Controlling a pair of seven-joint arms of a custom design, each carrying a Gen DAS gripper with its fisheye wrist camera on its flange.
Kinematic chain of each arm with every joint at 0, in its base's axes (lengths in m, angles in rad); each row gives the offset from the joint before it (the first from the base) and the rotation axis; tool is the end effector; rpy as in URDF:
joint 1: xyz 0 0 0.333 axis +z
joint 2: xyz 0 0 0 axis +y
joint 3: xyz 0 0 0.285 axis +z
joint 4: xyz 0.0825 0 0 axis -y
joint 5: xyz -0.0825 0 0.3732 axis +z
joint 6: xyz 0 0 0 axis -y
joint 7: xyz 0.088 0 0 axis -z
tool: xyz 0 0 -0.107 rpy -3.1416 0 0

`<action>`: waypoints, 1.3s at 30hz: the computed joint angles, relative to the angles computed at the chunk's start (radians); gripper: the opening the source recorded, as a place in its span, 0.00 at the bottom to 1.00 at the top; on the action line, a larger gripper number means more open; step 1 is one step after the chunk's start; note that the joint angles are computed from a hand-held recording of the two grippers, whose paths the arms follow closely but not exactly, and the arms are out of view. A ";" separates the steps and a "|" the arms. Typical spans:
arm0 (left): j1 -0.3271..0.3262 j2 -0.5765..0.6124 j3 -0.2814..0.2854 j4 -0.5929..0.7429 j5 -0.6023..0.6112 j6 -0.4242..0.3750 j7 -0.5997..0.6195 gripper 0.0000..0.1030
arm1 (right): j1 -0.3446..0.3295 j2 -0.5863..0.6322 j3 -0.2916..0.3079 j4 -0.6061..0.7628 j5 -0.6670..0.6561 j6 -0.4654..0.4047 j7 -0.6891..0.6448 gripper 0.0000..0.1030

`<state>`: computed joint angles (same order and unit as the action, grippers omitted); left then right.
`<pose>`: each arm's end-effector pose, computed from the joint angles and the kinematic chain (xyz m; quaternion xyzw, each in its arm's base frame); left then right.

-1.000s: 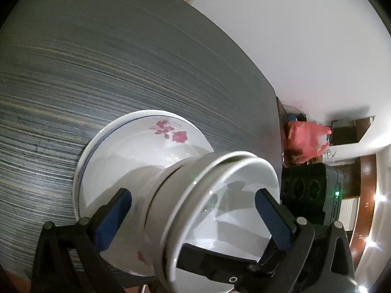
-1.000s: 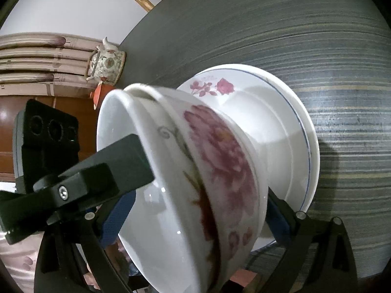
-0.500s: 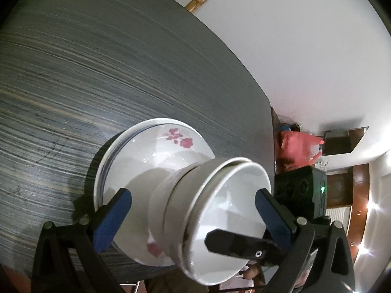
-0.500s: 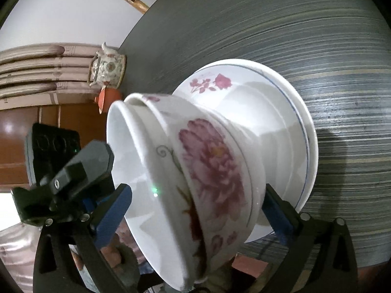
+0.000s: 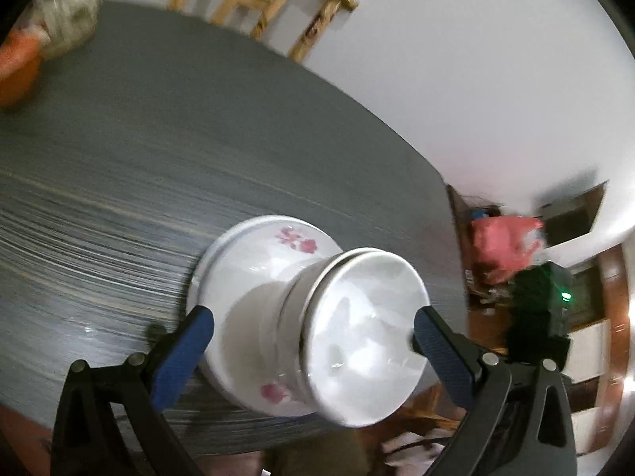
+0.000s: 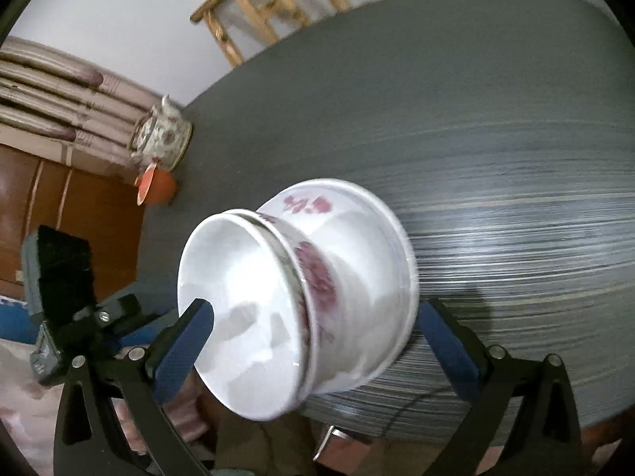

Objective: Organize plates and bowls

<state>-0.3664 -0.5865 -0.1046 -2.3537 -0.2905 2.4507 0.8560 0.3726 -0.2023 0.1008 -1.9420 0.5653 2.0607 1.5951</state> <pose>0.3794 -0.2020 0.5952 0.7817 -0.5186 0.3452 0.0288 0.4519 0.2678 0.5806 -0.7572 0.5816 0.1396 0.2624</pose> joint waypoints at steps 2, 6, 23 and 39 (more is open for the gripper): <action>0.065 -0.031 -0.080 0.030 0.145 -0.082 -0.062 1.00 | -0.007 -0.071 0.017 -0.056 -0.077 0.037 0.013 1.00; 0.096 -0.086 -0.156 0.053 0.306 -0.204 -0.156 1.00 | -0.011 -0.206 0.050 -0.170 -0.204 0.099 0.020 1.00; -0.041 -0.183 -0.285 0.008 0.509 -0.468 -0.435 1.00 | 0.057 -0.514 0.186 -0.479 -0.406 0.219 0.232 1.00; -0.094 -0.157 -0.280 0.011 0.536 -0.538 -0.482 1.00 | 0.099 -0.551 0.193 -0.516 -0.427 0.212 0.248 1.00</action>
<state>-0.4600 -0.7432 -0.3843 -2.3432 0.2457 1.9130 0.3743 0.4720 -0.7533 0.2940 -2.4580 0.1383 2.2731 1.8432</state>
